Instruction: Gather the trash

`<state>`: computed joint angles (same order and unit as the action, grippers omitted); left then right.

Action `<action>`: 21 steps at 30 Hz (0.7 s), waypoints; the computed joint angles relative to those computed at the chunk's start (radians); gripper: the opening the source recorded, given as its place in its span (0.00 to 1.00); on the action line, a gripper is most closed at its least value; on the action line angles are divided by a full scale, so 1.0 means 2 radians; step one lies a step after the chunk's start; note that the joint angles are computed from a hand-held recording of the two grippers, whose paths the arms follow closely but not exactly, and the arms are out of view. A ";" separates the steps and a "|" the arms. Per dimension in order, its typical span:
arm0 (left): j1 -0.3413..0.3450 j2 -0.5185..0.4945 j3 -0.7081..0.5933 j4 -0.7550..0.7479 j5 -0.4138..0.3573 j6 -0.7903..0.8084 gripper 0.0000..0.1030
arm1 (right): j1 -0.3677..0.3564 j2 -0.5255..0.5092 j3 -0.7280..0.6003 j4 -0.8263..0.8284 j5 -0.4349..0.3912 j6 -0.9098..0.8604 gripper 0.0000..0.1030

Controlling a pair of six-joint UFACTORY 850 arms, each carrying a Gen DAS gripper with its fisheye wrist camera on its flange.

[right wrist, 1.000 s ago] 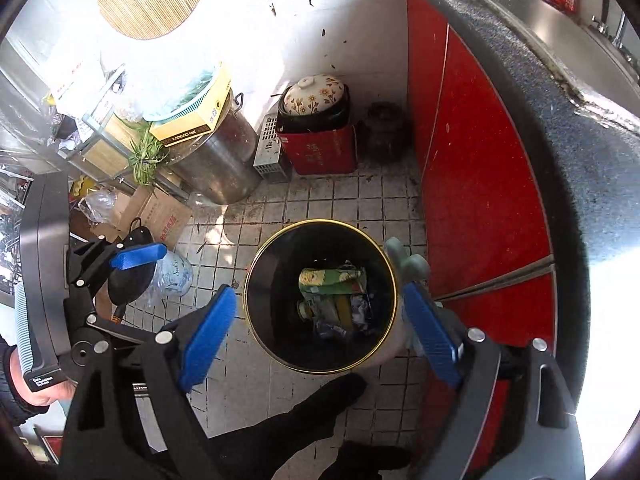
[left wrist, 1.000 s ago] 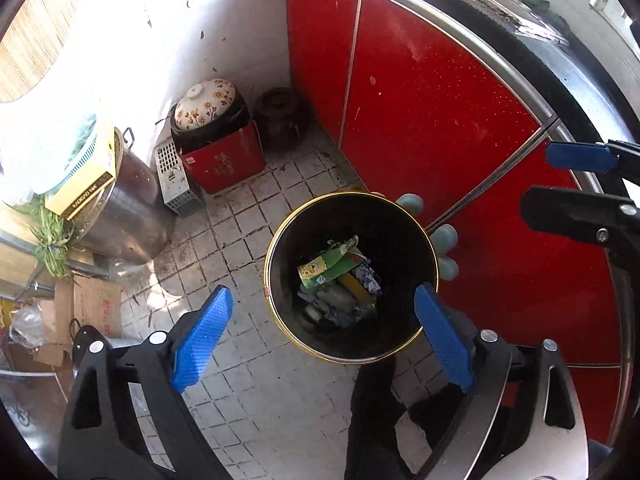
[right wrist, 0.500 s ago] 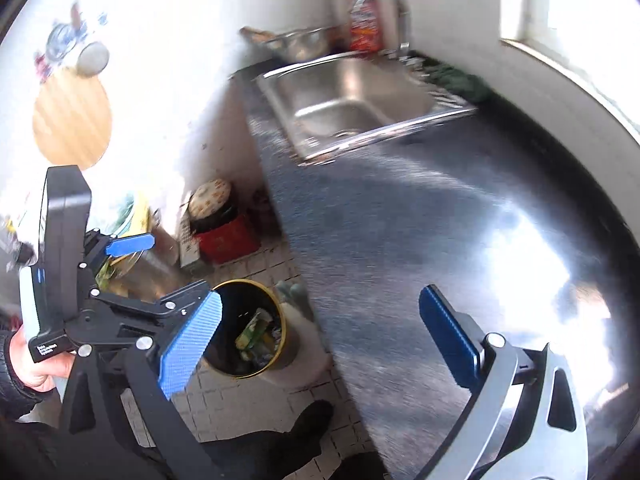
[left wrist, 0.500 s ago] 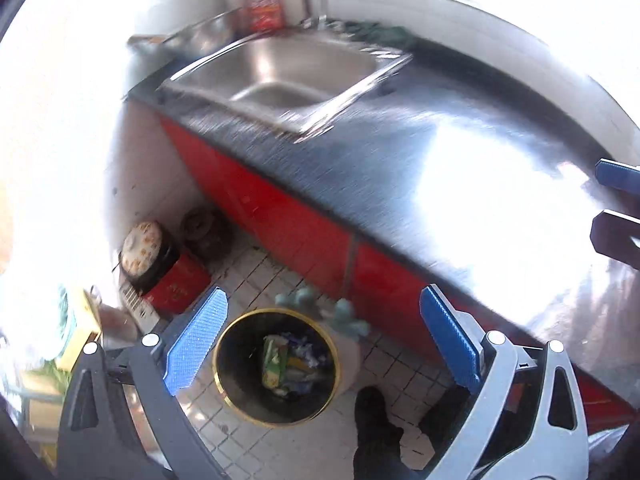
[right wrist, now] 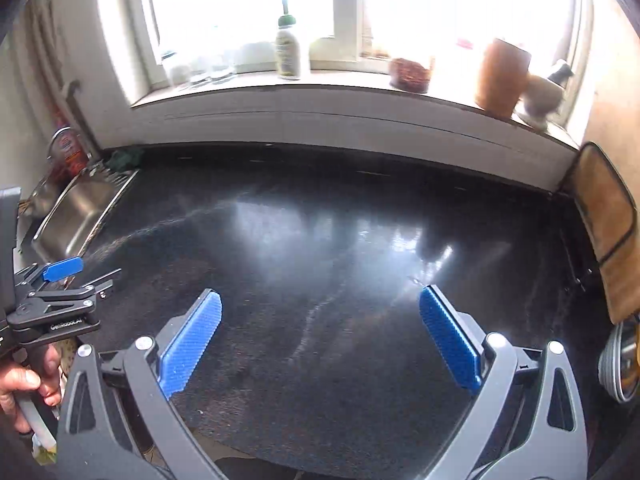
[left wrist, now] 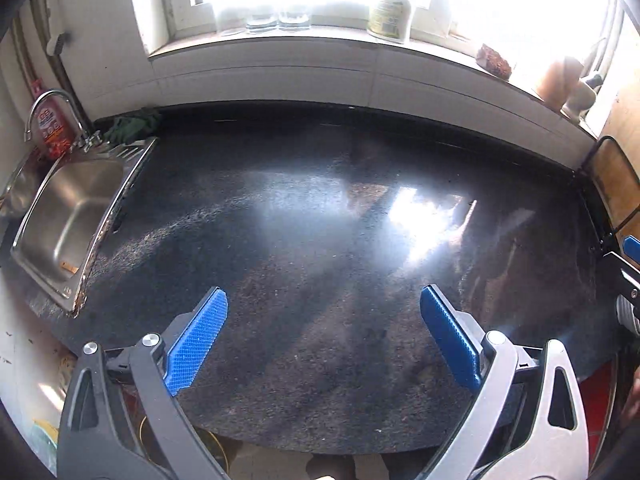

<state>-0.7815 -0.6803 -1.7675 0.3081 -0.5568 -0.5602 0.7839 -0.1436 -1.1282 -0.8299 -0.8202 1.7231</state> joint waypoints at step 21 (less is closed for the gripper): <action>-0.029 -0.045 -0.070 0.020 -0.060 0.002 0.91 | -0.019 0.052 0.059 0.010 -0.002 0.030 0.93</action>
<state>-0.8403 -0.7708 -1.9080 0.3481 -0.6777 -0.5559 0.7465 -0.0395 -1.0109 -0.8089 -0.8245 1.7821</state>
